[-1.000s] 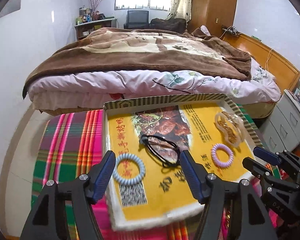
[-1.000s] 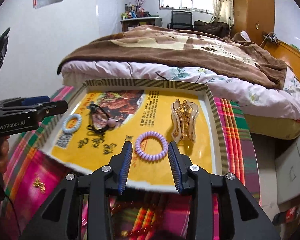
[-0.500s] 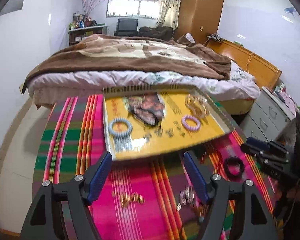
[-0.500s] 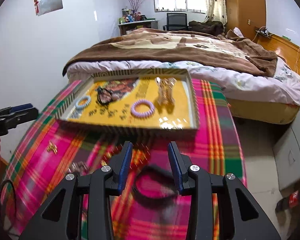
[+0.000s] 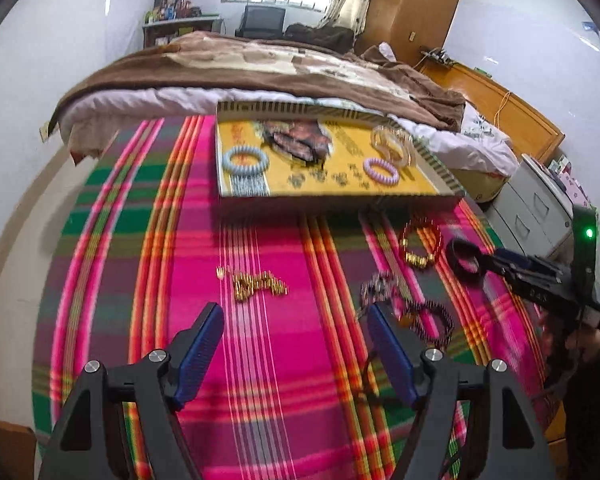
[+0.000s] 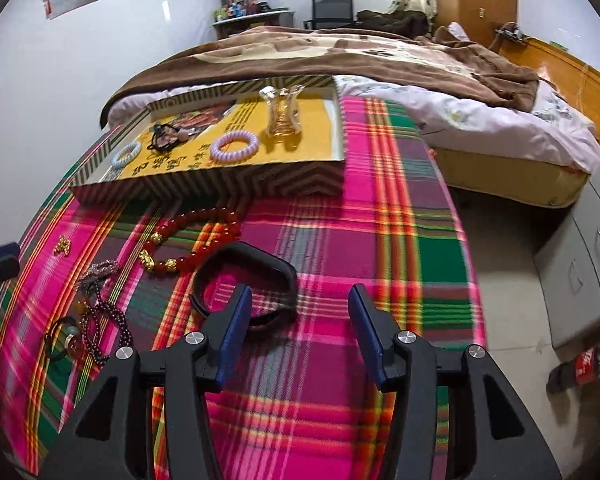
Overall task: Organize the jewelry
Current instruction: 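Withdraw both open tools from the box toward the remaining jewelry, then grasp the black band with the right tool while the left tool grasps the dark beaded bracelet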
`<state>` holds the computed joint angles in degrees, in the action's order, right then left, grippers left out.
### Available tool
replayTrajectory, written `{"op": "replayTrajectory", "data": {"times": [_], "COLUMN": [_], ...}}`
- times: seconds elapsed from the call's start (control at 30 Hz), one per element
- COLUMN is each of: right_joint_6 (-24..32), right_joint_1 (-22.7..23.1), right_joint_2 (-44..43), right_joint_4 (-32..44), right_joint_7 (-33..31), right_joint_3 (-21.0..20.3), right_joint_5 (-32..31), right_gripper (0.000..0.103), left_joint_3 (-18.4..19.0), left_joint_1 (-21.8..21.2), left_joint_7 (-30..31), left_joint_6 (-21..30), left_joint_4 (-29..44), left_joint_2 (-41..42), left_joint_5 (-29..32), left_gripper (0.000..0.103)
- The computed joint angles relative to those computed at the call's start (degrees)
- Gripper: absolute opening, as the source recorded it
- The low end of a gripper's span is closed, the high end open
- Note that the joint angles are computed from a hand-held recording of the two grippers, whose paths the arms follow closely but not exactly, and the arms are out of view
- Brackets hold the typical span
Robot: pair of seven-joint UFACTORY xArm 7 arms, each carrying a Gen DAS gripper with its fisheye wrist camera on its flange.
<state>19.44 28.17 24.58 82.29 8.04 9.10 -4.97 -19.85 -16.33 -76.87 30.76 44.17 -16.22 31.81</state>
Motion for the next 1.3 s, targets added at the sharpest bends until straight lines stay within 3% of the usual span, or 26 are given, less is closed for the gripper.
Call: {"op": "replayTrajectory", "data": {"times": [0.37, 0.4, 0.47, 0.53, 1.0, 1.3], "right_joint_6": [3.7, 3.3, 2.6, 2.3, -2.7, -4.4], "right_joint_1": [4.1, 4.0, 3.5, 3.5, 0.9, -0.1], "right_joint_2": [3.5, 3.4, 3.3, 3.0, -1.0, -2.3], "right_joint_4": [5.1, 4.9, 4.4, 4.0, -2.3, -4.5], "right_joint_7": [4.4, 4.5, 4.1, 4.1, 5.1, 5.5], "right_joint_3": [-3.5, -3.3, -2.7, -2.6, -1.5, -1.4], "right_joint_5": [-5.9, -6.0, -5.9, -6.0, -3.3, -2.9], "right_gripper": [0.05, 0.048, 0.033, 0.027, 0.015, 0.015], "left_joint_3": [-0.1, 0.0, 0.0, 0.2, 3.7, 7.1], "left_joint_1": [-1.2, -1.3, -1.4, -1.6, -4.5, -7.4], "left_joint_7": [-0.9, -0.9, -1.1, -1.0, 5.2, 8.2], "left_joint_6": [0.9, 0.9, 1.2, 1.2, -0.9, 1.1], "left_joint_4": [-0.6, -0.4, -0.1, 0.4, 8.5, 15.1], "left_joint_2": [0.7, 0.9, 1.3, 1.8, 11.5, 18.4], "left_joint_5": [-1.8, -1.9, -1.8, -1.7, -1.5, -1.0], "left_gripper": [0.074, 0.074, 0.074, 0.074, 0.074, 0.074]}}
